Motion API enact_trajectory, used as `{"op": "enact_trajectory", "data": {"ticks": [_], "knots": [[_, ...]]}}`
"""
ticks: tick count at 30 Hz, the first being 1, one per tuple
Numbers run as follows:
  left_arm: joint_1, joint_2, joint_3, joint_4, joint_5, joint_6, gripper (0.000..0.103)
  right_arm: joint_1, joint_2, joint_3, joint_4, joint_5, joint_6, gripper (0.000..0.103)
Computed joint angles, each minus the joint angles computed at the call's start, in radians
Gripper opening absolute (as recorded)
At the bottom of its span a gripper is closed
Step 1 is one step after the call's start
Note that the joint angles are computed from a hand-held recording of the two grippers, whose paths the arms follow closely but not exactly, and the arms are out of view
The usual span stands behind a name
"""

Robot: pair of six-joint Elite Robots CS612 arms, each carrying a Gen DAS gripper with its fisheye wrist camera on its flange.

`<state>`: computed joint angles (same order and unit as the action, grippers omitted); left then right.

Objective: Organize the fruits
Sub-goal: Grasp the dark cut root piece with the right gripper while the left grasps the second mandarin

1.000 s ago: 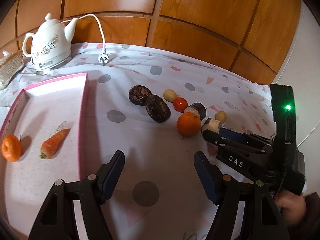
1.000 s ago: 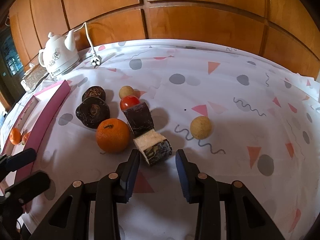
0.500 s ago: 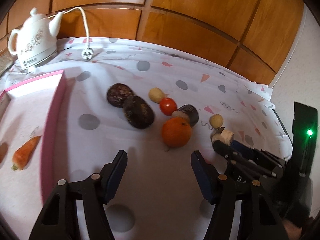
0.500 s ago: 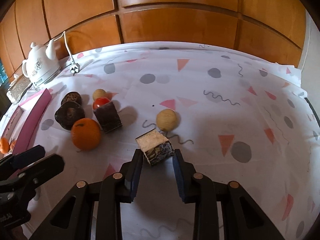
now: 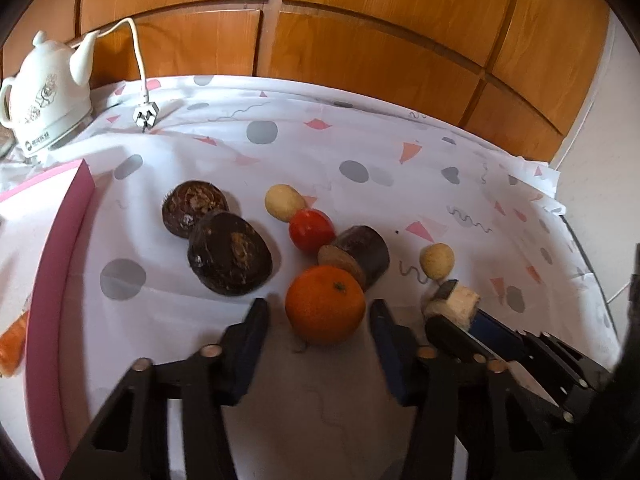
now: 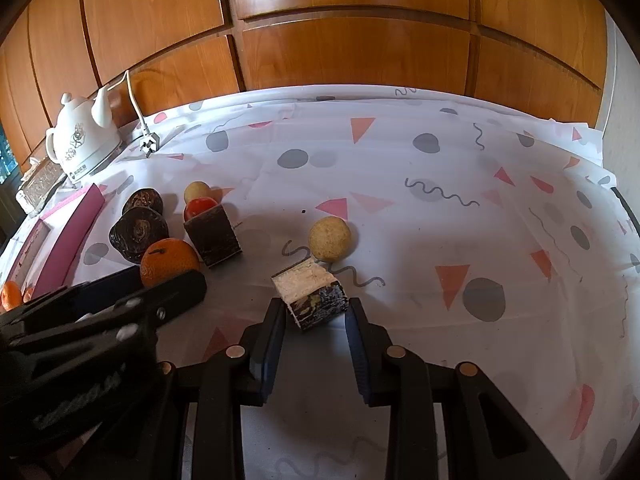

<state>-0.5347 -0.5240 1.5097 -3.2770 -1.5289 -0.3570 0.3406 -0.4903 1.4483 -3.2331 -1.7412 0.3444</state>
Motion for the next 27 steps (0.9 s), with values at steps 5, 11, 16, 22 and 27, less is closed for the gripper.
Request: {"op": "enact_trajectory", "data": {"ticks": [5, 11, 16, 22, 27], "knots": [[0.004, 0.007, -0.008, -0.013, -0.025, 0.007, 0.039, 0.000, 0.002, -0.002, -0.001, 0.002, 0.000, 0.031], [0.000, -0.016, 0.061, -0.072, 0.006, 0.043, 0.038, -0.001, 0.002, -0.002, -0.001, 0.004, 0.001, 0.031], [-0.008, -0.014, 0.083, -0.104, 0.051, 0.064, 0.039, -0.002, 0.003, -0.002, -0.003, 0.008, 0.001, 0.031], [-0.018, -0.008, 0.072, -0.076, 0.086, 0.094, 0.039, 0.000, 0.003, -0.004, 0.003, 0.002, -0.002, 0.031], [-0.022, -0.006, 0.072, -0.080, 0.102, 0.106, 0.039, 0.002, 0.004, -0.005, 0.008, -0.006, -0.005, 0.031]]}}
